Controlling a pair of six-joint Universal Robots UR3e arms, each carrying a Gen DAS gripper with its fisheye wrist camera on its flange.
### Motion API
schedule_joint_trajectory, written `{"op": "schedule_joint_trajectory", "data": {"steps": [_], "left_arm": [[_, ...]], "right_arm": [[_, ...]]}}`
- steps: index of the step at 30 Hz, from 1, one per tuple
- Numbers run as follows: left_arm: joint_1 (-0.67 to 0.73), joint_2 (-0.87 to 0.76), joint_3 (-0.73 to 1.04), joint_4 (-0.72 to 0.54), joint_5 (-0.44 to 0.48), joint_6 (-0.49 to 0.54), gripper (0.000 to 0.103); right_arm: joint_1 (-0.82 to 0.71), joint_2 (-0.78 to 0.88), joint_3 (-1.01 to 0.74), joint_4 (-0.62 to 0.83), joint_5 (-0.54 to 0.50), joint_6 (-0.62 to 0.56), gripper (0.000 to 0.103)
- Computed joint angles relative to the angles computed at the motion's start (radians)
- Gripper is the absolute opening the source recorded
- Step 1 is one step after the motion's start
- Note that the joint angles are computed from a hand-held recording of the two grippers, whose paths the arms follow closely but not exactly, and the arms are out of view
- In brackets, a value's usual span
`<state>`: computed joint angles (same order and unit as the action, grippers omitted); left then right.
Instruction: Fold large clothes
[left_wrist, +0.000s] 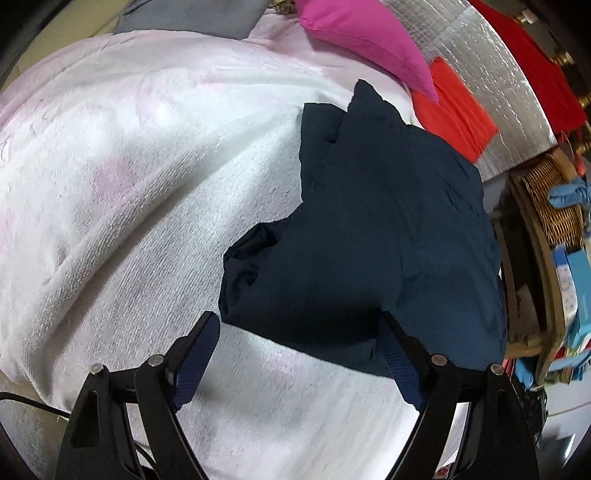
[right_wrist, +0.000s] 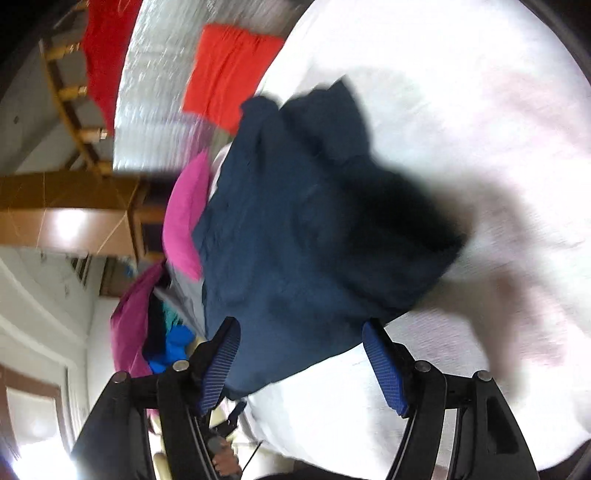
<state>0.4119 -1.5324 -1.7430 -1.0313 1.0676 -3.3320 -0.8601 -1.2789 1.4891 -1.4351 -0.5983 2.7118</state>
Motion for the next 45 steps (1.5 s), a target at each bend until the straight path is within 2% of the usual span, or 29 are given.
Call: {"op": "schedule_joint_trajectory", "data": {"steps": [1, 4, 6, 9, 12, 15, 17, 19, 21, 22, 24, 25, 26, 27, 29, 32, 36, 40, 42, 45], "left_arm": [[0.0, -0.002, -0.002, 0.011, -0.002, -0.009, 0.086], [-0.015, -0.022, 0.01, 0.031, 0.006, -0.03, 0.086], [-0.026, -0.042, 0.024, 0.04, 0.013, -0.053, 0.086], [-0.048, -0.069, 0.039, 0.078, 0.038, -0.099, 0.088], [-0.086, -0.107, 0.072, 0.11, 0.077, -0.111, 0.091], [-0.116, -0.124, 0.08, 0.153, 0.124, -0.123, 0.091], [-0.12, -0.131, 0.082, 0.17, 0.13, -0.121, 0.091], [-0.121, -0.132, 0.076, 0.193, 0.133, -0.113, 0.091], [-0.125, -0.131, 0.07, 0.216, 0.14, -0.099, 0.086], [-0.128, -0.132, 0.072, 0.223, 0.143, -0.091, 0.083], [-0.135, -0.134, 0.073, 0.244, 0.147, -0.081, 0.073], [-0.142, -0.14, 0.082, 0.254, 0.15, -0.075, 0.065], [-0.155, -0.146, 0.093, 0.268, 0.168, -0.075, 0.054], [-0.17, -0.154, 0.106, 0.282, 0.198, -0.08, 0.049], [-0.18, -0.161, 0.122, 0.294, 0.22, -0.072, 0.046], [-0.165, -0.189, 0.135, 0.276, 0.189, -0.095, 0.047], [-0.179, -0.195, 0.139, 0.267, 0.216, -0.09, 0.053], [-0.15, -0.164, 0.113, 0.216, 0.197, -0.114, 0.074], [-0.12, -0.127, 0.069, 0.195, 0.156, -0.119, 0.077], [-0.047, -0.077, 0.013, 0.106, 0.011, -0.11, 0.08]], "right_arm": [[-0.017, -0.019, 0.026, -0.047, -0.003, 0.034, 0.072], [-0.04, -0.022, 0.015, -0.066, -0.034, 0.068, 0.073], [-0.033, -0.023, 0.041, -0.154, -0.066, 0.145, 0.073], [-0.034, -0.001, 0.053, -0.196, -0.054, 0.169, 0.073], [0.014, -0.004, 0.1, -0.369, -0.063, 0.244, 0.074], [0.068, -0.024, 0.145, -0.558, -0.122, 0.322, 0.074], [0.089, -0.031, 0.156, -0.615, -0.134, 0.352, 0.074], [0.087, -0.048, 0.165, -0.638, -0.157, 0.319, 0.074], [0.11, -0.055, 0.158, -0.664, -0.205, 0.308, 0.064], [0.129, -0.065, 0.164, -0.708, -0.244, 0.308, 0.052], [0.138, -0.07, 0.169, -0.747, -0.276, 0.29, 0.044], [0.147, -0.082, 0.18, -0.783, -0.29, 0.287, 0.038], [0.15, -0.09, 0.188, -0.808, -0.299, 0.282, 0.035], [0.159, -0.098, 0.196, -0.838, -0.309, 0.285, 0.035], [0.177, -0.105, 0.207, -0.899, -0.324, 0.305, 0.034], [0.184, -0.077, 0.184, -0.899, -0.328, 0.324, 0.034], [0.181, -0.069, 0.181, -0.842, -0.33, 0.29, 0.034], [0.143, -0.072, 0.168, -0.743, -0.274, 0.268, 0.038], [0.121, -0.072, 0.164, -0.686, -0.244, 0.251, 0.04], [0.098, -0.068, 0.16, -0.631, -0.212, 0.225, 0.043]]}}
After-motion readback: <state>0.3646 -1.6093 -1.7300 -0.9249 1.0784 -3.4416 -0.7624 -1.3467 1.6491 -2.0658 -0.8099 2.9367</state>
